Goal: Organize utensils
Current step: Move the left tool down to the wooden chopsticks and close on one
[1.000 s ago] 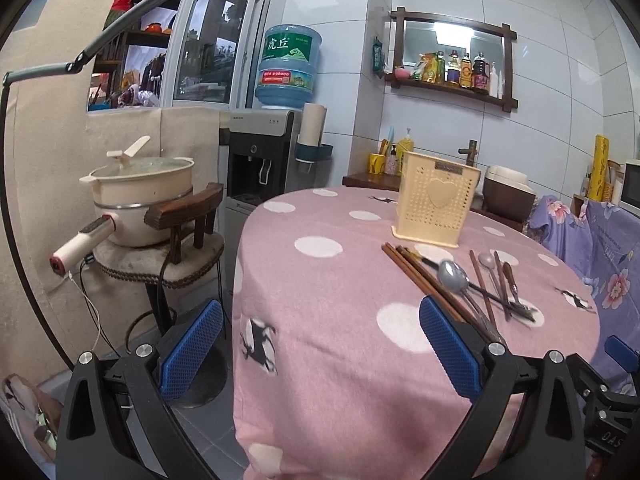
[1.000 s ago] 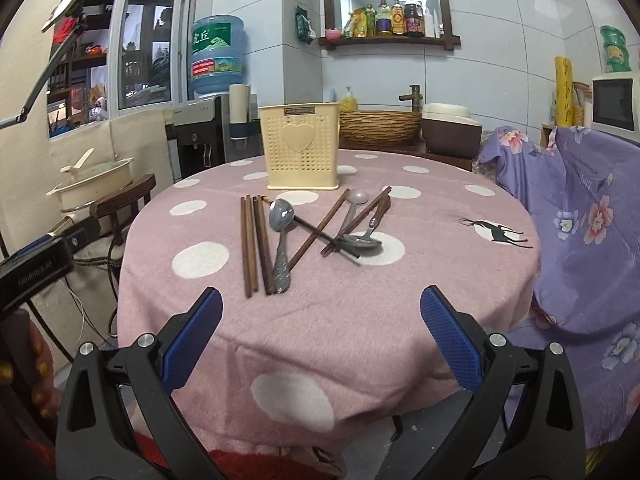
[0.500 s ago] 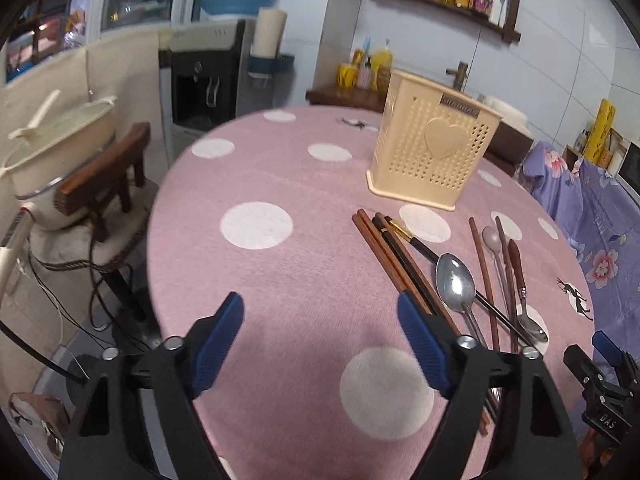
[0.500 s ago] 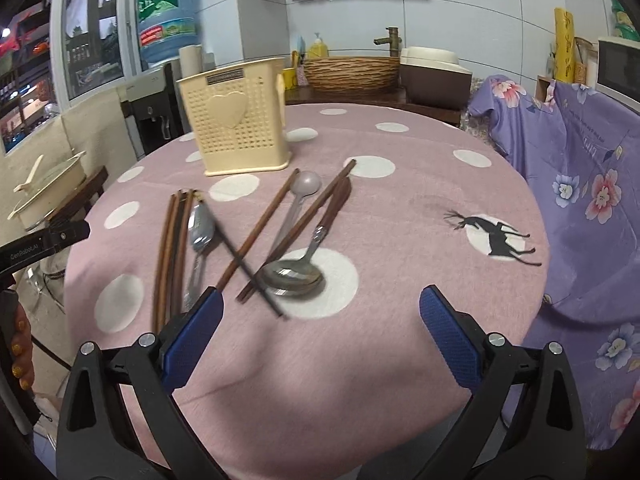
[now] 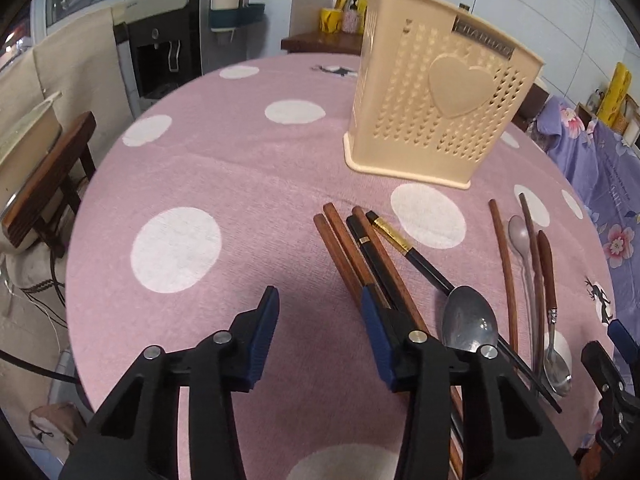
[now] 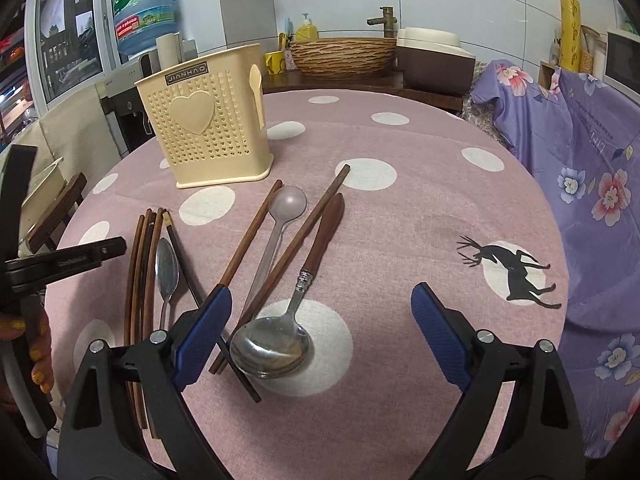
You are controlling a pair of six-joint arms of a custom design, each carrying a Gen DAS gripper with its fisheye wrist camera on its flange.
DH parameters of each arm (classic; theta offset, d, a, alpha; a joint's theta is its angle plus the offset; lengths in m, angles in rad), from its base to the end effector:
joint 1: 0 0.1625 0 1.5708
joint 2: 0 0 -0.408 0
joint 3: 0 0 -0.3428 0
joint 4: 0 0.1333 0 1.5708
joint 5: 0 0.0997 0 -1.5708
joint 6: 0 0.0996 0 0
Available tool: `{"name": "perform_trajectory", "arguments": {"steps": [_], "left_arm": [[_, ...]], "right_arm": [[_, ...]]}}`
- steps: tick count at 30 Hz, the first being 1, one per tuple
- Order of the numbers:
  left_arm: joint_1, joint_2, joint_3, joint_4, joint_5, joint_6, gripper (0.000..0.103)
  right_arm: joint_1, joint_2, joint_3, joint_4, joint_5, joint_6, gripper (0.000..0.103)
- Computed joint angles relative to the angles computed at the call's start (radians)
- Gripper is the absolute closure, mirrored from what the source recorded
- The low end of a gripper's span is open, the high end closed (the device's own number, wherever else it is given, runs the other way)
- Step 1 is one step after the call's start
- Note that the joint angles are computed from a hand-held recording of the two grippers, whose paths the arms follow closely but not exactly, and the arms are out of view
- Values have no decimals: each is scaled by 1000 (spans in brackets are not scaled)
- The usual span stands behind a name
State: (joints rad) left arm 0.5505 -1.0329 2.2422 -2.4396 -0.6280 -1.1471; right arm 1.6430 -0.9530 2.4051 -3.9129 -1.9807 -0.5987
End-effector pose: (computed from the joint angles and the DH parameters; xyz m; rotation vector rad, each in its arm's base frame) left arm -0.2330 -0.3940 0.1038 0.0550 2.2903 -0.8444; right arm 0.1230 -0.4028 0.1747 0.5562 -2.3065 0.9595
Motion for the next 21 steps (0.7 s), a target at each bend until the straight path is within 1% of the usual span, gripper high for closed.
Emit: {"name": "perform_trajectory", "arguments": {"steps": [1,2,5,8,9,12,14,16,18,21], "left_arm": [[5,5,-3,-4,-3,0,60],[3,10,-7,5,10,-10,60],[8,29,-25,4,14,9,60],[9,39,-50,87,41,-14,63],[9,38,-43,73,41,1,64],[0,17,-29,118,45,-24,65],[1,7,-24,120,37,-29,65],[10,3,-32,119,27,-22,67],[20,9,-39,97,23,-8,71],[33,36,-58,65,32,28,75]], "right_arm": [[1,2,-5,4,-3,-1,12],[2,5,-13,9,-8,-2,12],[5,10,-31,29,-24,4,12],[9,19,-46,44,-45,6,12],[11,21,-50,46,-51,5,12],[11,24,-58,41,-62,-4,12],[8,23,-70,51,-73,2,13],[6,16,-83,81,-75,17,16],[3,8,-100,119,-68,31,20],[7,8,-142,181,-77,51,24]]}}
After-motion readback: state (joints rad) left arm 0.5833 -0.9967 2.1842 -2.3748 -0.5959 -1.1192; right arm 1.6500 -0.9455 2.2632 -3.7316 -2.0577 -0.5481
